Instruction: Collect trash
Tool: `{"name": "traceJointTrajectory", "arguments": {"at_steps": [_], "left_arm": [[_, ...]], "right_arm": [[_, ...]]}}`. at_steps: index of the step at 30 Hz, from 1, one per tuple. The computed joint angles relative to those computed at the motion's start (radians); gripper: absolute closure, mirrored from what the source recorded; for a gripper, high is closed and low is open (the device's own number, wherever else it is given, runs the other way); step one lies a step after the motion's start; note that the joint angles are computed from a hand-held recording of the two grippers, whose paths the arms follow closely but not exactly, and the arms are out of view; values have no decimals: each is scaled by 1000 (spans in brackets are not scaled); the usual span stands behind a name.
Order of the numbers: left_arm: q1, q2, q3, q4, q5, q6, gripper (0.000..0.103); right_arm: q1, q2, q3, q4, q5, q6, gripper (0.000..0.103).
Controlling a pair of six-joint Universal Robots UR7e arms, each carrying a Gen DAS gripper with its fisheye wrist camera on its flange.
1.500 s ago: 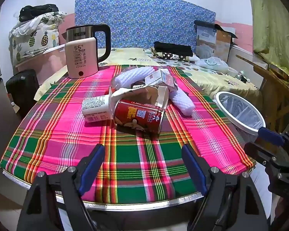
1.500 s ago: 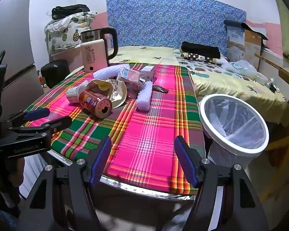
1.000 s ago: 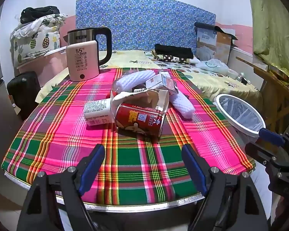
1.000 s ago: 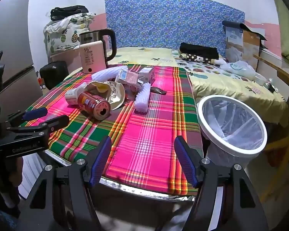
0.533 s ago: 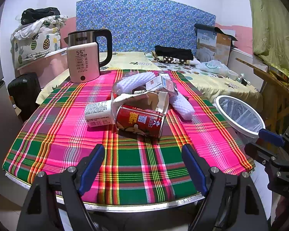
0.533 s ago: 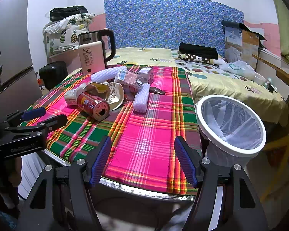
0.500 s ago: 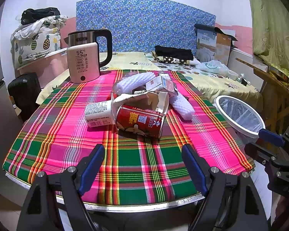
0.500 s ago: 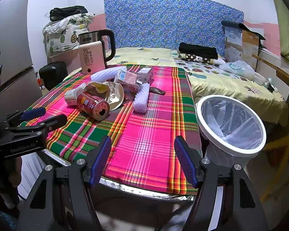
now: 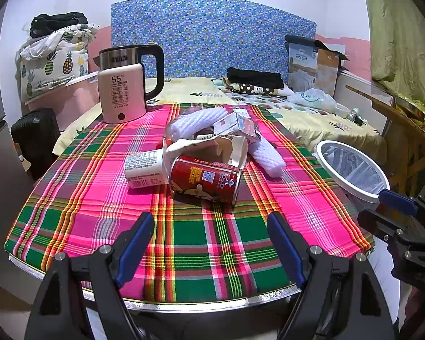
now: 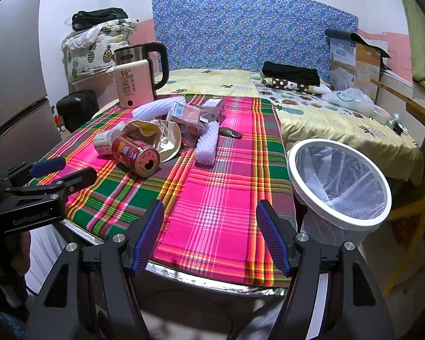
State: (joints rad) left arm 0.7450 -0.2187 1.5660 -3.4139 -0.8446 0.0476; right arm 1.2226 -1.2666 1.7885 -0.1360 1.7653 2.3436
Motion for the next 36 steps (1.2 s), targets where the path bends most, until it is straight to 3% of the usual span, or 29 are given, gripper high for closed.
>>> {"name": "traceJointTrajectory", "arguments": {"at_steps": [36], "left_arm": [[-7,-8,6,1,6,0,20]], "right_arm": [[2,1,-1,1,5,2,34]]}}
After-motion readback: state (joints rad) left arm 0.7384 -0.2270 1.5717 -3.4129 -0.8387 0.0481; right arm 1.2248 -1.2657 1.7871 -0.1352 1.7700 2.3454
